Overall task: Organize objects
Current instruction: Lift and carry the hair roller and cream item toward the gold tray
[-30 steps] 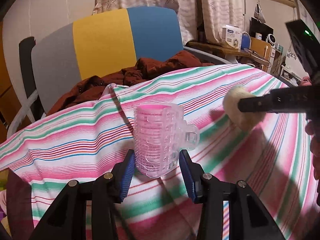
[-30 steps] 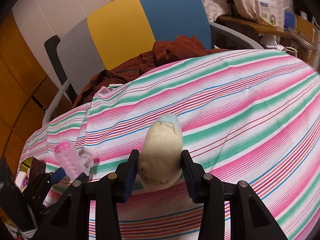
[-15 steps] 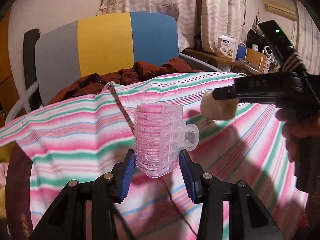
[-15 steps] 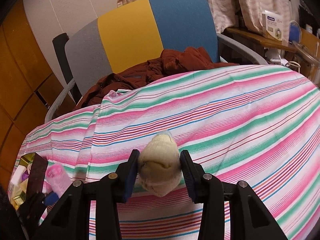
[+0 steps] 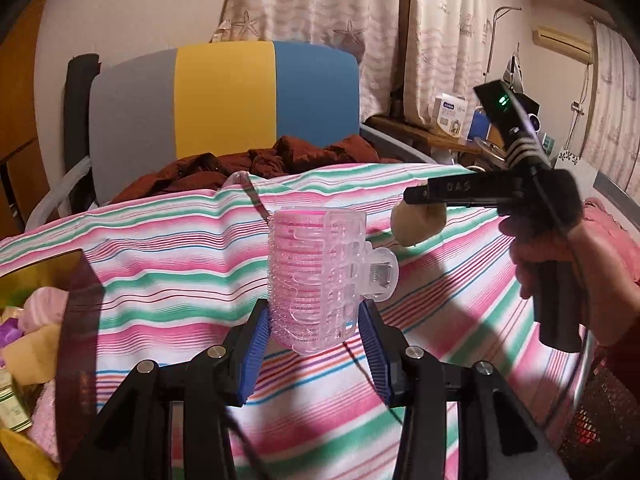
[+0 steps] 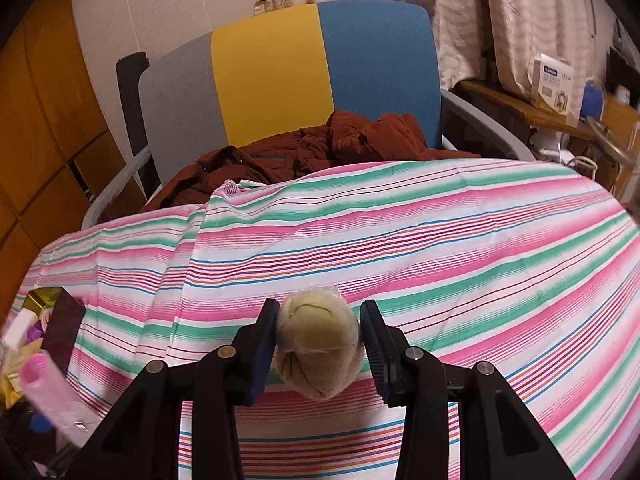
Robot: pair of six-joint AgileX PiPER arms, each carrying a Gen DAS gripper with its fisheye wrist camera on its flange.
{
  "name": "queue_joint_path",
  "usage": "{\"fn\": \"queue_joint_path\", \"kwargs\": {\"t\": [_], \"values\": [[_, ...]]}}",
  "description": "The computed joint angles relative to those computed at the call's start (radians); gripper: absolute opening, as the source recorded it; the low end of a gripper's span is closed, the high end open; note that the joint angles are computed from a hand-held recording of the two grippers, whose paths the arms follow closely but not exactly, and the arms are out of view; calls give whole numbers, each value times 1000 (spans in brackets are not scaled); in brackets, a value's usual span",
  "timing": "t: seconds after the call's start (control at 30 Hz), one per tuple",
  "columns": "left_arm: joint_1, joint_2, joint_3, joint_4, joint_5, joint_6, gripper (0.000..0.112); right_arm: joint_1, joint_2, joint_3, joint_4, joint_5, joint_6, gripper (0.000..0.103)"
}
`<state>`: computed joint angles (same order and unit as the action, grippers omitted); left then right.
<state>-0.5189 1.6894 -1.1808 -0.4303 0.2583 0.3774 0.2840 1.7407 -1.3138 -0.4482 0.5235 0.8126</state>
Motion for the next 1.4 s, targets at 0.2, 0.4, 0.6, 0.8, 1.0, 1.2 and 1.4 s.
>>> {"fn": "queue_joint_path", "kwargs": {"t": [0.2, 0.4, 0.6, 0.8, 1.0, 1.2, 1.4], "values": [[28, -86, 64, -81, 14, 82, 45, 32, 10, -22, -40, 51, 15, 42], [59, -135, 101, -162, 35, 162, 45, 88, -16, -20, -53, 104, 24, 42], [78, -182, 146, -241, 53, 232, 45, 168, -68, 8, -90, 154, 65, 42], [104, -241, 181, -271, 72, 278, 45, 270, -98, 17, -123, 197, 131, 42], [153, -314, 228, -181, 106, 198, 45, 366, -98, -3, -130, 225, 170, 42], [259, -389, 289, -259, 164, 307, 45, 472, -62, -63, -156, 279, 205, 42], [390, -433, 317, -358, 229, 429, 45, 548, -9, -150, -163, 314, 221, 42]]}}
